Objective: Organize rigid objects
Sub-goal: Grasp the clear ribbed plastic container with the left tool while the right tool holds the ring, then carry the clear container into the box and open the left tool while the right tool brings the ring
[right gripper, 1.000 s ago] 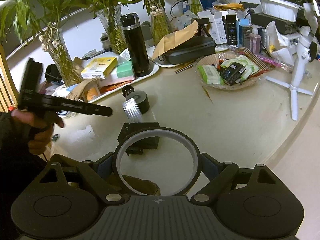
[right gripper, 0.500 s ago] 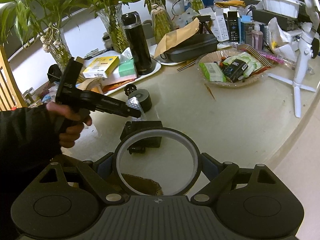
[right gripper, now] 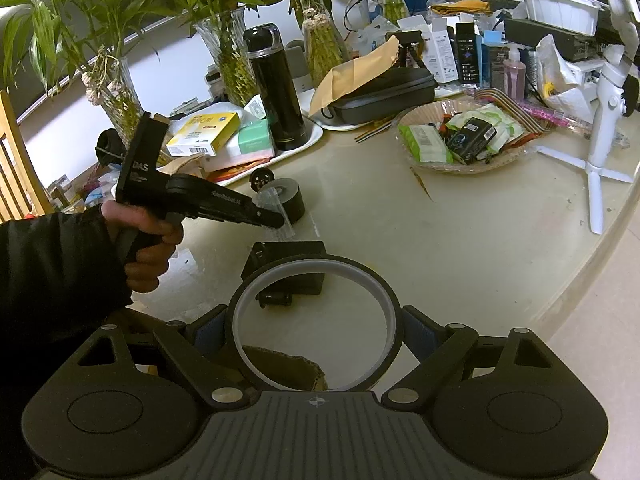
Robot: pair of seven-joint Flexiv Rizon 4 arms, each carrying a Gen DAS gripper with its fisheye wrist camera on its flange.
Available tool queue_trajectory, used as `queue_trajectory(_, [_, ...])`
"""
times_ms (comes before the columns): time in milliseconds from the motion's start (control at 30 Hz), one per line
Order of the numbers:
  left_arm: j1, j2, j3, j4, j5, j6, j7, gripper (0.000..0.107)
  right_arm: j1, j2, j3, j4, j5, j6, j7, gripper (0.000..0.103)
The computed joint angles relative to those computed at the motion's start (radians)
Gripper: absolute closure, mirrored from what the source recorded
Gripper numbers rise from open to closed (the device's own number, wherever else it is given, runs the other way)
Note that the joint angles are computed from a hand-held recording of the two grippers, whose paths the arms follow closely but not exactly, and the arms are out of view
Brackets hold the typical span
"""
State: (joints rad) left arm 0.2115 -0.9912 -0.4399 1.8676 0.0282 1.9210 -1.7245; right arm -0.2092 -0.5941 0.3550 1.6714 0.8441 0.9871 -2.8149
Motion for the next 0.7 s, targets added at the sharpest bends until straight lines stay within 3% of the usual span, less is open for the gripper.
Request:
queue_trajectory(133, [-0.005,0.017,0.006,0.022,0.003,0.045,-0.029,0.098,0.002,0.002,0.001,0.005,-0.002,0.005,-0.011,0.012])
queue_trajectory(367, [-0.083,0.100,0.085,0.067,-0.023,0.056,-0.064,0.098,0.002,0.007,0.005,0.011,0.010,0.011,-0.025,0.012])
queue_trajectory(500, [-0.152,0.161,0.150,0.101,-0.059,0.052,-0.075,0.098,0.017,0.011,0.004,0.024,0.006,0.045,-0.033,0.012])
queue_trajectory(700, [-0.202,0.230,0.191,0.165,-0.067,0.083,-0.091,0.098,0.033,0.016,0.017,0.053,-0.007,0.126,-0.044,0.013])
